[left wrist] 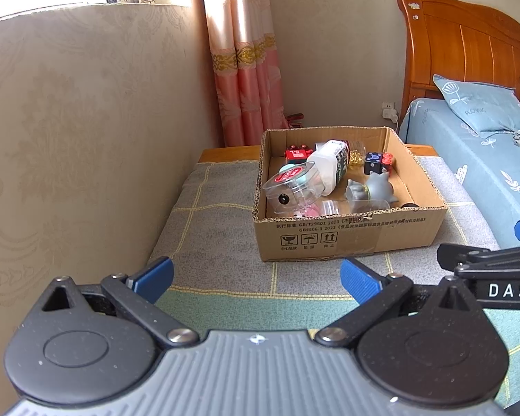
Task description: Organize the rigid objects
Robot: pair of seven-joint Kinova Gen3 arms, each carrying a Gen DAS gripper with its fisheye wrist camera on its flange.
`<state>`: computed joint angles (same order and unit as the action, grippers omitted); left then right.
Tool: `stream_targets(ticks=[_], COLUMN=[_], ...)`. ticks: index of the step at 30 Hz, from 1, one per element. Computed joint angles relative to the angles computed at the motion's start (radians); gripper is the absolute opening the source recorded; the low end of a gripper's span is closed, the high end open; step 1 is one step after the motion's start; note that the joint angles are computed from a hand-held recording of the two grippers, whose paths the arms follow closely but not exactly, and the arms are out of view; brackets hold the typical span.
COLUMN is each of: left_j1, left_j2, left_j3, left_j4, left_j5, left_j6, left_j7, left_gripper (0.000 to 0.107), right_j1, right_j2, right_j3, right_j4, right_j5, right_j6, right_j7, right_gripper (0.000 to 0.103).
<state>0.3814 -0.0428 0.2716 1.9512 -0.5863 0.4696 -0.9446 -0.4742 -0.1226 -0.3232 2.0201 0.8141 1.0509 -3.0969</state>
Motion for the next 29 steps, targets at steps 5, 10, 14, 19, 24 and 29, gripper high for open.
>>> stream_targets(ticks=[5, 10, 14, 19, 24, 29], left_j1=[0.002, 0.001, 0.002, 0.004, 0.005, 0.005], left_j2=[0.001, 0.001, 0.001, -0.001, -0.002, -0.002], left_j3=[-0.002, -0.002, 0.001, 0.004, 0.005, 0.006], left_j4=[-0.004, -0.005, -0.004, -0.006, -0.007, -0.006], left_j5=[0.003, 0.004, -0.005, -0.016, -0.017, -0.021], left_j6=[0.004, 0.001, 0.004, 0.007, 0.009, 0.009], left_j7=[-0.008, -0.013, -0.006, 0.002, 0.003, 0.006], left_gripper=[0.102, 0.102, 0.102, 0.102, 0.102, 0.102], right_j1=[0.000, -0.001, -0.002, -0.003, -0.002, -0.002], right_j2=[-0.002, -0.004, -0.005, -0.007, -0.009, -0.010], right_j3=[-0.003, -0.005, -0.007, -0.009, -0.010, -0.011], right_j4=[0.000, -0.001, -0.002, -0.004, -0.004, -0.003], right_j5=[0.001, 0.002, 0.003, 0.004, 0.003, 0.004], right_j6=[0.005, 0.009, 0.014, 0.018, 0.018, 0.020], right_j7=[-0.002, 0.000, -0.001, -0.001, -0.002, -0.003], right_gripper=[0.103, 0.103, 0.103, 0.103, 0.103, 0.103])
